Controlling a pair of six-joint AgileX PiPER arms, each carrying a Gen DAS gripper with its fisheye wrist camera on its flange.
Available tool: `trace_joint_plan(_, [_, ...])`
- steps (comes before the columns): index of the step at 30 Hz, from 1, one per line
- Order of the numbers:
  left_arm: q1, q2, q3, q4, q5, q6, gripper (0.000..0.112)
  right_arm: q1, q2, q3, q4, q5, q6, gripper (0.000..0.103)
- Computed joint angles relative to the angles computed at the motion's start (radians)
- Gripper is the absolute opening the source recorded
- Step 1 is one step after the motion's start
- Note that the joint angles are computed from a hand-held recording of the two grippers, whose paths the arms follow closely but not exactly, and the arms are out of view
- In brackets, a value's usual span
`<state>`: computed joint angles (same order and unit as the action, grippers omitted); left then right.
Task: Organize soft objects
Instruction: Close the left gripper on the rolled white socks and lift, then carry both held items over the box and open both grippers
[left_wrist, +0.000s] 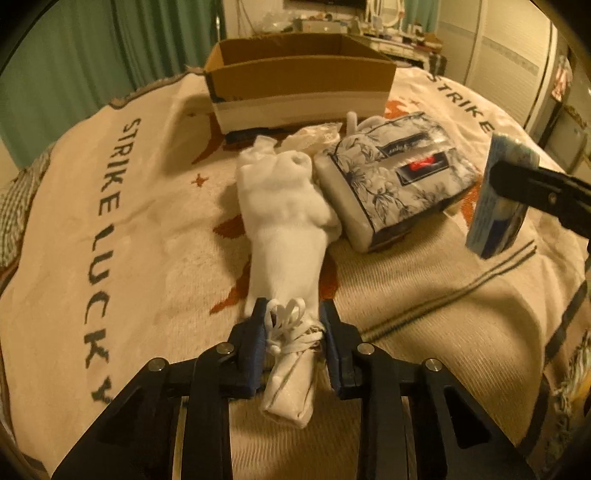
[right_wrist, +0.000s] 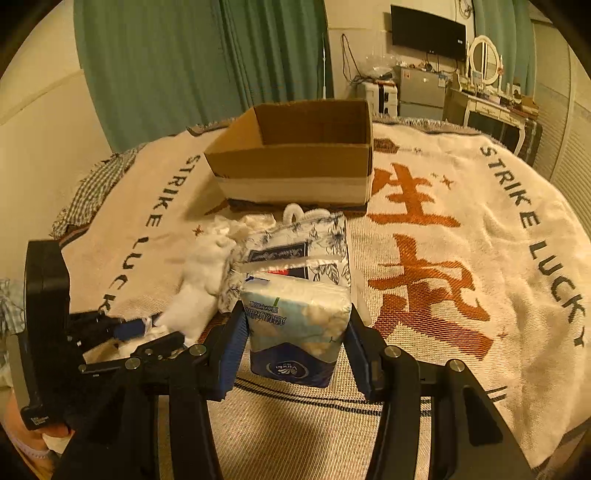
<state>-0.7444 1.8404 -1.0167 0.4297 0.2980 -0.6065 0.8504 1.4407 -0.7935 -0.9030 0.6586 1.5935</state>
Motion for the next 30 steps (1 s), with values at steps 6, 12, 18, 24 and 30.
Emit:
trace_joint_plan(6, [-0.015, -0.127, 0.088, 0.091, -0.023, -0.095, 0.026, 0.107, -0.064, -0.019, -0.016, 0.124, 0.038, 0.050])
trace_joint_plan(12, [-0.025, -0.219, 0.077, 0.147, -0.009, -0.144, 0.026, 0.189, -0.110, -0.045, -0.039, 0.236, 0.043, 0.050])
trace_joint_plan(18, [-0.009, -0.217, -0.057, 0.128, 0.009, -0.082, 0.026, 0.113, -0.109, -0.133, -0.049, 0.223, -0.108, 0.050])
trace_joint_plan(24, [0.026, -0.104, -0.285, 0.087, 0.034, 0.035, 0.026, -0.098, -0.065, -0.278, -0.013, 0.087, -0.359, 0.050])
trace_joint_plan(30, [0.089, 0.097, -0.605, -0.102, 0.081, 0.275, 0.026, -0.315, 0.079, -0.469, 0.122, -0.065, -0.630, 0.050])
